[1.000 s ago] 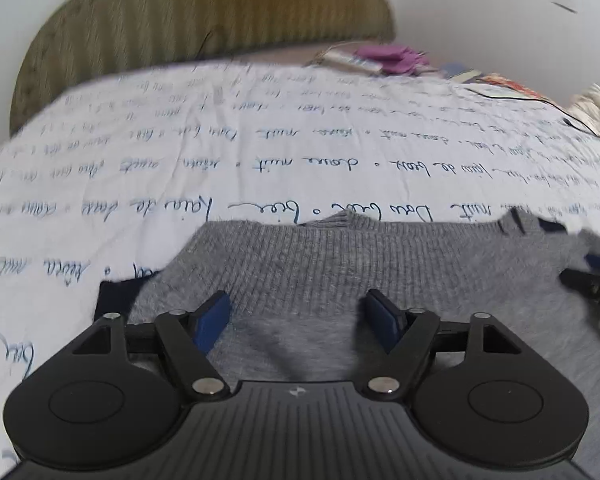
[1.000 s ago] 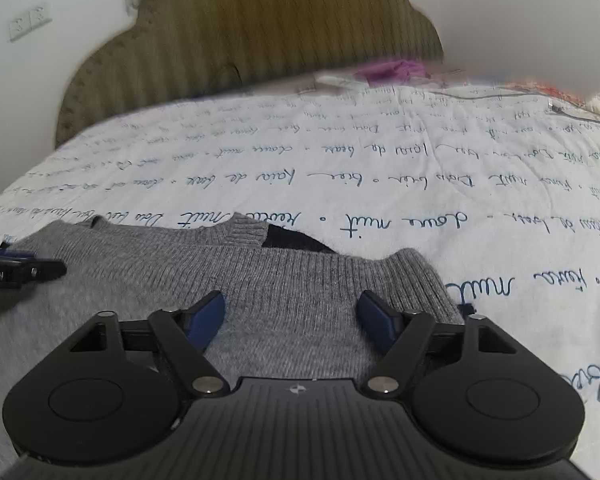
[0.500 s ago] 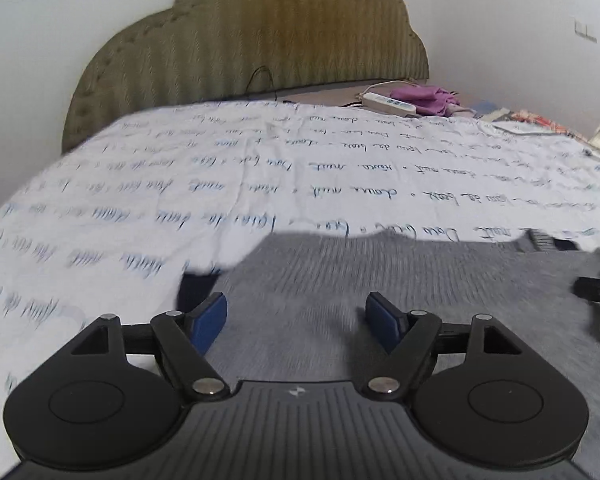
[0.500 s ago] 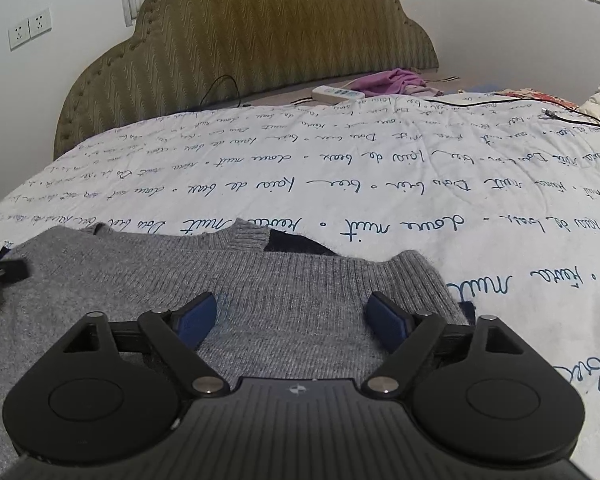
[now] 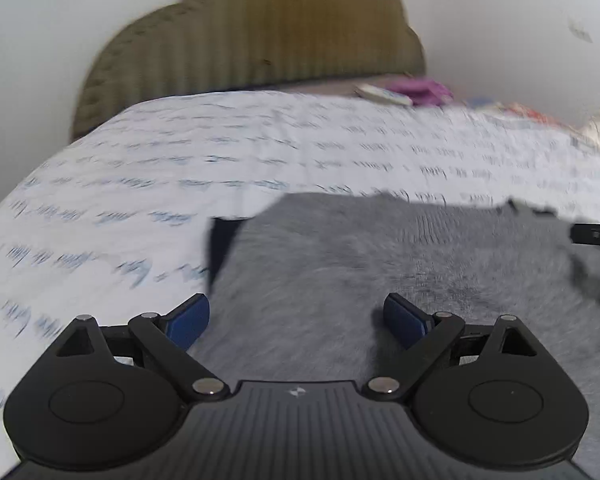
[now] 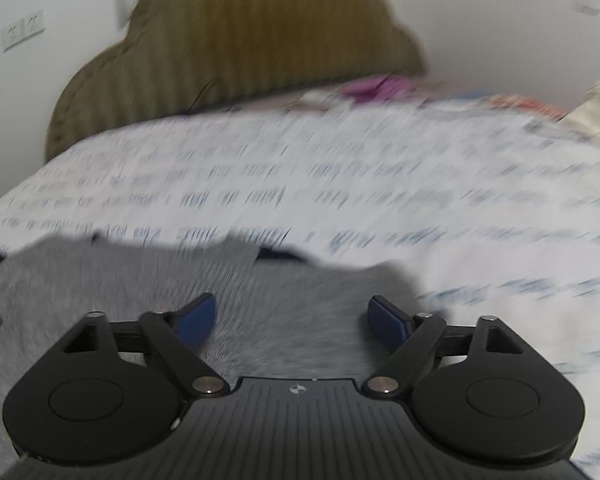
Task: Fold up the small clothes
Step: 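Press and smooth the folded grey sweater with both open grippers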
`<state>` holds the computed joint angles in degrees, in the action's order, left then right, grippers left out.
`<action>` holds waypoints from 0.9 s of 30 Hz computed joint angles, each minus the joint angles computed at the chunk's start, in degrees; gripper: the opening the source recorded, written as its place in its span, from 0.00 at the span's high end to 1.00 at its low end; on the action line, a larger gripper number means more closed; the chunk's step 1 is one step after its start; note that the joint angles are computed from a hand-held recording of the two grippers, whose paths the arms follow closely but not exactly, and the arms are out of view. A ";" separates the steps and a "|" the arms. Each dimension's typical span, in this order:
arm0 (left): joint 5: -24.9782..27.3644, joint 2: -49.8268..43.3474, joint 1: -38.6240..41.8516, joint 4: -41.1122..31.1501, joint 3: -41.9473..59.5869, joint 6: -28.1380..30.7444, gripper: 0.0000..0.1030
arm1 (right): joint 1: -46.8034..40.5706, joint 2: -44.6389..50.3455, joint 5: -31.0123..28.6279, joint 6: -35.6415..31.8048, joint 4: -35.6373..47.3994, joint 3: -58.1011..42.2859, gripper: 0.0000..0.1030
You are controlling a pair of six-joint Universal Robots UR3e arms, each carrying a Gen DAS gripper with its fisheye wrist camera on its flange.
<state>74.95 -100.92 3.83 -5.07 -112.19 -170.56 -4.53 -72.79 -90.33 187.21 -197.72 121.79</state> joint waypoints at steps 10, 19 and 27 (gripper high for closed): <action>-18.66 23.15 17.89 -11.85 -21.25 -2.34 0.08 | -2.23 -11.58 11.24 -1.27 -5.48 18.70 0.02; -18.01 24.44 30.38 -14.69 -13.61 3.23 0.08 | 0.96 -4.40 7.55 -4.70 -16.69 20.76 0.02; -13.17 23.24 38.10 -12.75 -4.71 -2.63 0.07 | -1.14 -3.92 10.41 -3.08 -19.46 22.08 0.02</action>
<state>61.78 -77.68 41.93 -17.82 -116.91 -173.19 -5.67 -76.70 -79.93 184.12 -217.18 143.87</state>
